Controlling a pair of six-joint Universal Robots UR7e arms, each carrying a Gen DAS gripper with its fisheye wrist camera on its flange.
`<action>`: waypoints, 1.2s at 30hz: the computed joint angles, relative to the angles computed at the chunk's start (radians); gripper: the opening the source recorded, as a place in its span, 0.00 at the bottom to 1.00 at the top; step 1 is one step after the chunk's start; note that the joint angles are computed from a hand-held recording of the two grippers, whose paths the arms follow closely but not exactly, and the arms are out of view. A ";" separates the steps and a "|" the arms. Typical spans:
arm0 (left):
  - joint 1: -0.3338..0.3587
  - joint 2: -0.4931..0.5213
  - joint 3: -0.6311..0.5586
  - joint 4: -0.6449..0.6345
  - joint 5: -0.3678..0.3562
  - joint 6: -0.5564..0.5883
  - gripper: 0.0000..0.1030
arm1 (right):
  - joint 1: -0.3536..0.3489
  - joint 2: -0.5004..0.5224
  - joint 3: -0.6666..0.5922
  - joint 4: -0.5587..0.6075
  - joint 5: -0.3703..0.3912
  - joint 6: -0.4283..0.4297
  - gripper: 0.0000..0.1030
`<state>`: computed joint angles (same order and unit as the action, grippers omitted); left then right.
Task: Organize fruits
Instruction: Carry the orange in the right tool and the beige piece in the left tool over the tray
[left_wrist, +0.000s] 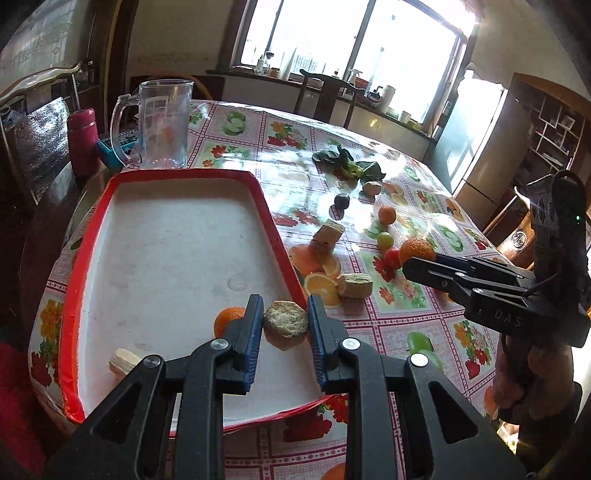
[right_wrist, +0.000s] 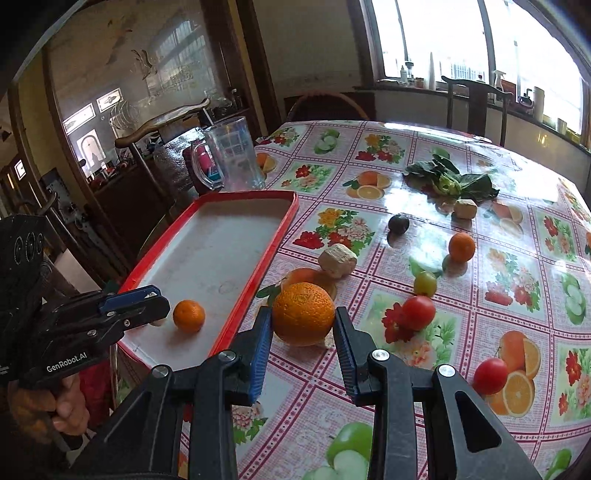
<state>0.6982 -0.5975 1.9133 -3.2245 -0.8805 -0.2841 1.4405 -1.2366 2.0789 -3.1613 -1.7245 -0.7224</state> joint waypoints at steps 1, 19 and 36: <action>0.003 -0.005 0.005 -0.003 0.005 -0.002 0.21 | 0.006 0.007 -0.003 0.002 -0.002 -0.002 0.33; 0.067 -0.081 0.053 -0.029 0.078 -0.013 0.21 | 0.095 0.153 -0.091 0.060 -0.019 -0.005 0.33; 0.152 -0.082 0.007 0.068 0.088 -0.053 0.21 | 0.119 0.296 -0.227 0.170 -0.067 0.027 0.33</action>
